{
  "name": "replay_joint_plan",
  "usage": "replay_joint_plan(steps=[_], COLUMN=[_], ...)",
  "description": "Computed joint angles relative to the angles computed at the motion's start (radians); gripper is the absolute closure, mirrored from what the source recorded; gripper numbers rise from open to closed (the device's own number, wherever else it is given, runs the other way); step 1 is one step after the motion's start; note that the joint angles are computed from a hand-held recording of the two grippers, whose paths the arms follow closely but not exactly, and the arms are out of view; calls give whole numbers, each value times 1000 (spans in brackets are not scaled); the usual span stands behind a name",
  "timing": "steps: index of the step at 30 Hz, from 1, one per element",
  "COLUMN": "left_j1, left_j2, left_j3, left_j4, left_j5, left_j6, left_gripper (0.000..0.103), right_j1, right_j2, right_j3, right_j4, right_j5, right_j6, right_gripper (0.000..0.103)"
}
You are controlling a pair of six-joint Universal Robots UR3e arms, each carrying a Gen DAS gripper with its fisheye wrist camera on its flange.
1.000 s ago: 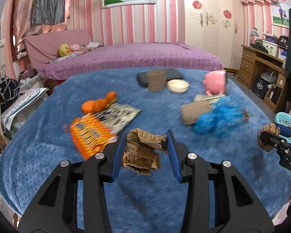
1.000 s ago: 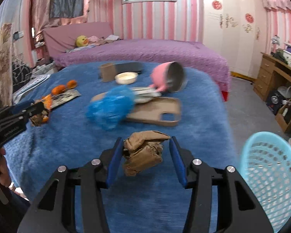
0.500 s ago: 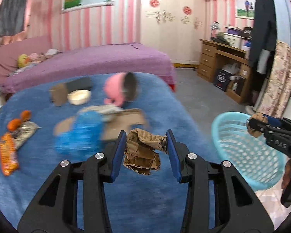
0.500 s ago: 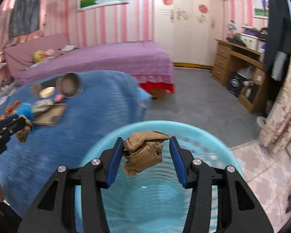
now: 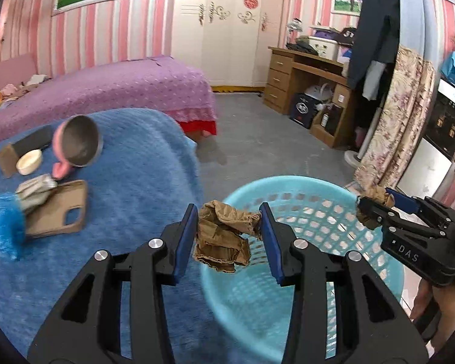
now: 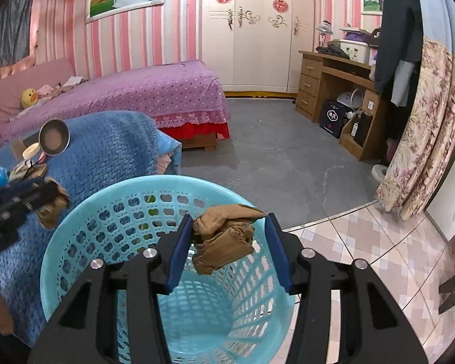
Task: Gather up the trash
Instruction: 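Carry the brown paper bag with the left tool over the blue basket, then open the left tool to drop the paper bag into the basket, then reach the left tool to the orange snack wrapper and grasp it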
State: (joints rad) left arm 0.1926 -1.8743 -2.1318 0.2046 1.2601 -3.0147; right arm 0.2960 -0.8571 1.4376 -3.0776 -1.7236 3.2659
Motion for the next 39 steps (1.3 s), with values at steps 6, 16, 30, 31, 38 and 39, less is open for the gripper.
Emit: replay_joint_plan(steps=[6,16,30,31,38,39], left_j1=[-85,6,182,210,370,392], left_j2=[-79,-47,77,102,229,239], left_j3=[87,65,-54,-80,-183,-190], left_j4=[-9,-3,-6,-6,-36,-41], left_j5=[64,103,32,8,-91,-100], left_j6=[2,-10,52,66,150,160], left_gripper=[56,8,6,6,6,6], right_j1=[-12,-3,49,55,104,119], right_j2=[-16,0,43,47,79,92], right_j3=[48,27,-84,-92,-181,-212], right_j4=[-37,-25,38,44,90,107], right_j5=[6,-2,-60,-67,-122,-137], right_j6=[23,27,85,89,125,126], right_gripper=[54,54,31,30,14,13])
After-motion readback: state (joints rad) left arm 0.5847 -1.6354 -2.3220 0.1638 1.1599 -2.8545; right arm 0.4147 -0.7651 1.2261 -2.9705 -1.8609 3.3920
